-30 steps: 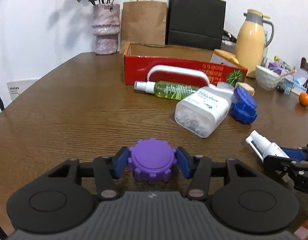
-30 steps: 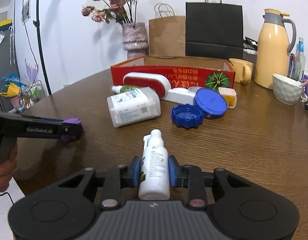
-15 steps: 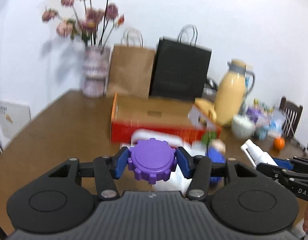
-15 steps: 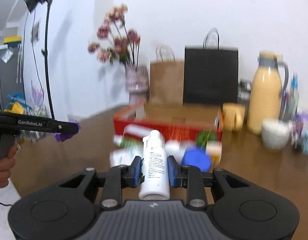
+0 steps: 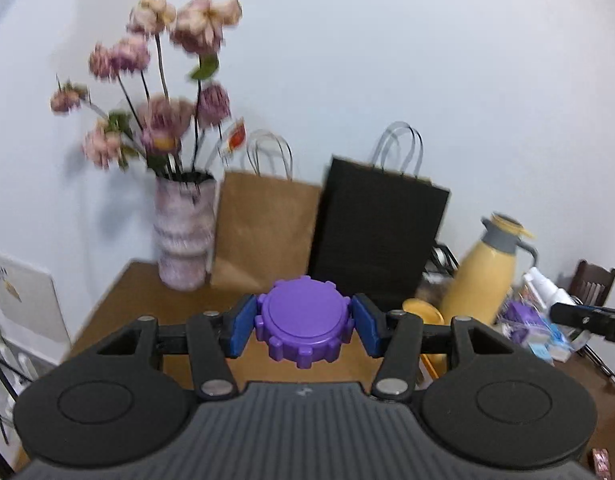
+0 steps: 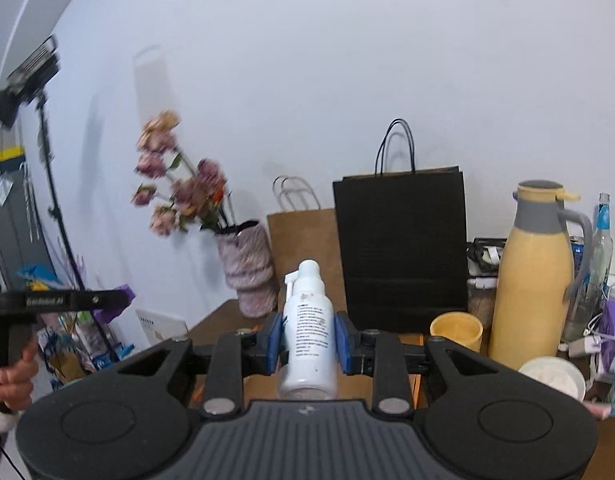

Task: Organize rigid objects
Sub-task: 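Lower both held items into the cardboard box and open both tools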

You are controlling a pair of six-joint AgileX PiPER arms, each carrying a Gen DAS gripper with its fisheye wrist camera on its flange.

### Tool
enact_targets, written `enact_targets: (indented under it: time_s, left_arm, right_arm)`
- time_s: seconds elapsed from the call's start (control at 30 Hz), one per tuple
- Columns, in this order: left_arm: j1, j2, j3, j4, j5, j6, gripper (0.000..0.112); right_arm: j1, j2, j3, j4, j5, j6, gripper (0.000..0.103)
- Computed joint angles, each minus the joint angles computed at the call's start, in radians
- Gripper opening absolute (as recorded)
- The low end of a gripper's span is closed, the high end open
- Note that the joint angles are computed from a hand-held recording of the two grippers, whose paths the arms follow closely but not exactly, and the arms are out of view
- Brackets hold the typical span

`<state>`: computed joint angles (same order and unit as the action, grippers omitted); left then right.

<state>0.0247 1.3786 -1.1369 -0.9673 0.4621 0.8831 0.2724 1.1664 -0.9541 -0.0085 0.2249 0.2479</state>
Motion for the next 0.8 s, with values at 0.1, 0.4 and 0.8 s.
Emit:
enact_targets:
  time_s: [0.1,0.4,0.8]
  left_arm:
    - [-0.026,0.062,-0.134,0.156,0.001,-0.166,0.053]
    - [-0.127,0.434,-0.53,0.547,0.09,-0.554,0.053]
    - [-0.209,1.143,-1.172,0.904,0.237,-0.896,0.053]
  right_arm:
    - [-0.035,0.066,-0.121,0.06,0.065,-0.075,0.027]
    - [-0.086,0.431,-0.45,0.016,0.193,-0.023,0.027]
    - [-0.079,1.128,-0.954,-0.219,0.337,0.147,0.027]
